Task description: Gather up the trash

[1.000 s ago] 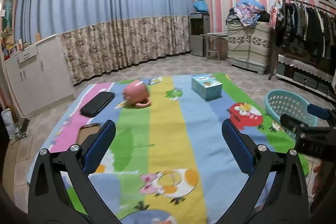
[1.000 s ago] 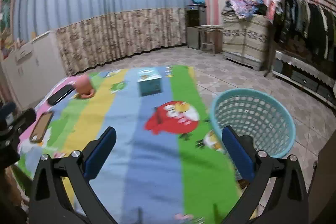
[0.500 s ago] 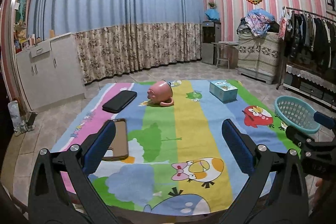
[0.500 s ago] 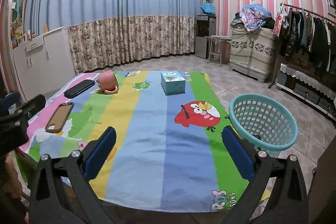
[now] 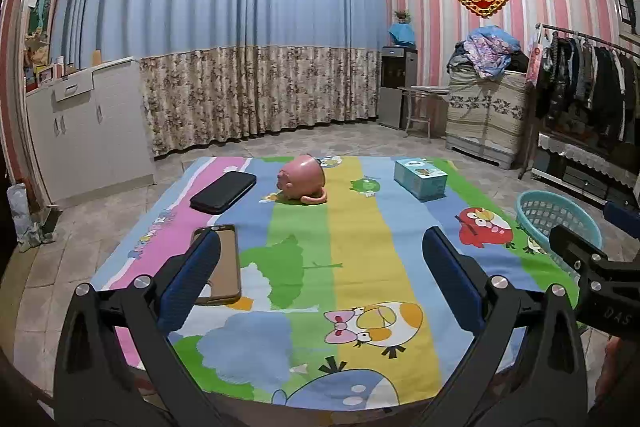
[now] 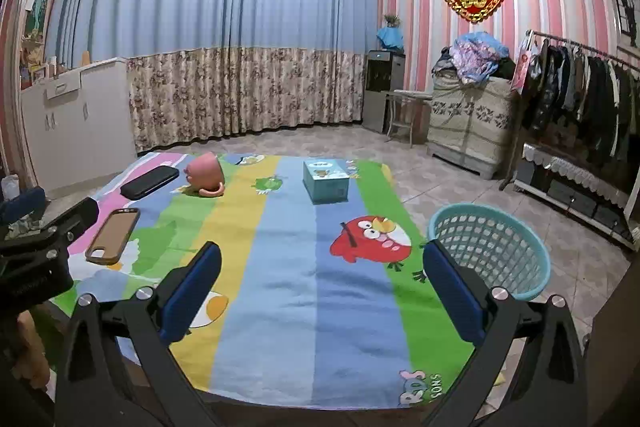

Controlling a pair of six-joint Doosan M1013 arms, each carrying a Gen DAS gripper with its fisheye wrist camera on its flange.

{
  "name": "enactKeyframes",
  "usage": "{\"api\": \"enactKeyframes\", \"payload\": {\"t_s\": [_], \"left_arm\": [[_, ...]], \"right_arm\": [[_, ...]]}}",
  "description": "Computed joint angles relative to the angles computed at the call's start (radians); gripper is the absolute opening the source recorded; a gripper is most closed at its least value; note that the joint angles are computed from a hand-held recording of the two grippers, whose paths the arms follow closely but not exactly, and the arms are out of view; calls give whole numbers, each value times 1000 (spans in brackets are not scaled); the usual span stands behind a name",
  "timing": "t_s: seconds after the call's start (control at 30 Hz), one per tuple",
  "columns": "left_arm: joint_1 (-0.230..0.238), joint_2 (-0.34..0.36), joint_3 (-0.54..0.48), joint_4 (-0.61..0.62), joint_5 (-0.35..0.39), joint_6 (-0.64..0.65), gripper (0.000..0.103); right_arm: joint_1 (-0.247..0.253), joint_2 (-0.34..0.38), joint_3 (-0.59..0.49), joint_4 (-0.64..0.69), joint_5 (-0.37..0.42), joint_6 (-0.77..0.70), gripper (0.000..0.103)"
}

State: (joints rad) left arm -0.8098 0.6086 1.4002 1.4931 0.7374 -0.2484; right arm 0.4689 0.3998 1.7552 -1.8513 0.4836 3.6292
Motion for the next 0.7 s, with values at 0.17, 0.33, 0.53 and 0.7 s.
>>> {"api": "enactKeyframes", "payload": {"t_s": [0.17, 0.33, 0.53, 0.7], "left_arm": [[-4, 2, -3, 20, 1, 4, 98], [-5, 3, -6, 19, 7, 9, 98], [-7, 4, -8, 18, 17, 13, 98], [-7, 4, -12, 15, 24, 23, 98]], "right_arm": [[-8, -4, 5, -14, -1, 19, 99], [-15, -4, 8, -25, -13, 45, 99], [-18, -3, 9, -32, -21, 51, 99], [-23, 0, 11, -49, -29, 66, 99]]}}
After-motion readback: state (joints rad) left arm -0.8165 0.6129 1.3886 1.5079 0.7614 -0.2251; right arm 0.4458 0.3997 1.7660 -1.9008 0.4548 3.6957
